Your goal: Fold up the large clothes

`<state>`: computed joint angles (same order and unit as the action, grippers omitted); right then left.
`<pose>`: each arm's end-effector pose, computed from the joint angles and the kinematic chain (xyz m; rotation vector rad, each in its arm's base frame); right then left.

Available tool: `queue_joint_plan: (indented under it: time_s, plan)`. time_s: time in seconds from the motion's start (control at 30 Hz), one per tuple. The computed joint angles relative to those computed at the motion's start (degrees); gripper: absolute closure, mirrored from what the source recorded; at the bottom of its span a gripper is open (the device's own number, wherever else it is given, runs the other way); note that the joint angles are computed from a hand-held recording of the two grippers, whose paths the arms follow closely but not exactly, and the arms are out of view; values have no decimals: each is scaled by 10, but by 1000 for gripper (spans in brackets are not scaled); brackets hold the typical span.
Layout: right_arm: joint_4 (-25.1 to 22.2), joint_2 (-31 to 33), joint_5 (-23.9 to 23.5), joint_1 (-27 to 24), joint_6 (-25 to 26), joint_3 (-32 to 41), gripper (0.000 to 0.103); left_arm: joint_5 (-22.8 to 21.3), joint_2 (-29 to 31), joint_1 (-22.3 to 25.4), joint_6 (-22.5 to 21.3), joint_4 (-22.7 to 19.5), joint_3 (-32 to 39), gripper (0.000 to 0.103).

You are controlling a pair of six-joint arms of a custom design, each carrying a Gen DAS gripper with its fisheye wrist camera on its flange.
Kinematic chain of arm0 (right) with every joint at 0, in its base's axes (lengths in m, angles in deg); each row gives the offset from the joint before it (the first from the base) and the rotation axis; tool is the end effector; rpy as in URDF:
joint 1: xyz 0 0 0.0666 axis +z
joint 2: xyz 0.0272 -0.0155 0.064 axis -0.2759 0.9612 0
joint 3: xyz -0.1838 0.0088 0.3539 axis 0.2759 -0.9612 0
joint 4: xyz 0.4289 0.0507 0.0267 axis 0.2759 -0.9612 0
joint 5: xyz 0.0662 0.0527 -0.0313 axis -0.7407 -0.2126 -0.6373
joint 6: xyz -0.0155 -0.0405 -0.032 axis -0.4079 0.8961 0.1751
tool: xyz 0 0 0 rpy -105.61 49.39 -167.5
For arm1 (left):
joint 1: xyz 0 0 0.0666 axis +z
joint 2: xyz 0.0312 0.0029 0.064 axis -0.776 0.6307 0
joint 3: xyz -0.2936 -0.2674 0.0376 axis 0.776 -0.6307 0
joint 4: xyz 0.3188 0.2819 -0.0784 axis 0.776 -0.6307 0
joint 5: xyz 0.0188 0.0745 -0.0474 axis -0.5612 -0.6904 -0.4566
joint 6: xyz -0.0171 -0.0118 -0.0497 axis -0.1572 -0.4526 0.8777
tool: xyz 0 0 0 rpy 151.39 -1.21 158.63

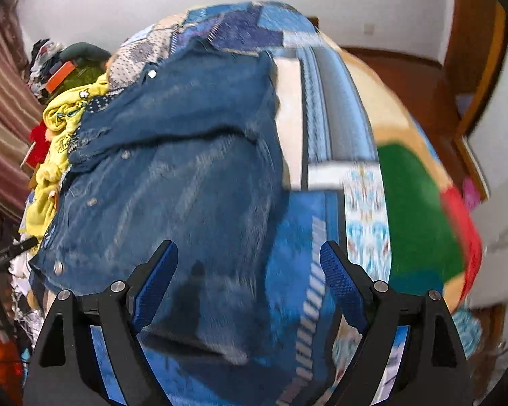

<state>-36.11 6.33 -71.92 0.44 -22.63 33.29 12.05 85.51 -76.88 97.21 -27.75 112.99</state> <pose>0.2991 0.0846 0.6242 0.4011 2.5861 0.1937 0.4367 -0.2151 0.5515 0.1008 2.7119 -0.3226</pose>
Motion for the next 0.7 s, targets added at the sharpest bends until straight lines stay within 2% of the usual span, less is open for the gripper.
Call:
queue_joint_plan:
  time_s: [0.2, 0.27, 0.33, 0.4, 0.47, 0.53, 0.6, 0.63, 0.7]
  plan:
    - [14, -35, -18, 10, -57, -39, 19, 60, -35, 6, 68, 24, -67, 7]
    - [31, -44, -28, 13, -67, -46, 19, 76, -50, 7, 87, 48, -90, 14]
    - [47, -53, -35, 20, -77, -56, 19, 95, -59, 8, 91, 66, -103, 29]
    - [59, -58, -42, 24, -85, -64, 19, 107, -64, 10, 95, 78, -109, 38]
    - [70, -65, -57, 23, -97, -76, 20, 103, -69, 11, 105, 86, -114, 46]
    - [86, -73, -70, 21, -116, -89, 29, 95, -71, 13, 110, 88, -116, 60]
    - [93, -76, -64, 26, -119, -91, 44, 91, -76, 17, 117, 93, -119, 69]
    - [99, -77, -70, 27, -120, -91, 48, 89, -78, 18, 120, 98, -119, 75]
    - [102, -75, -67, 32, -120, -87, 62, 80, -78, 17, 121, 104, -115, 79]
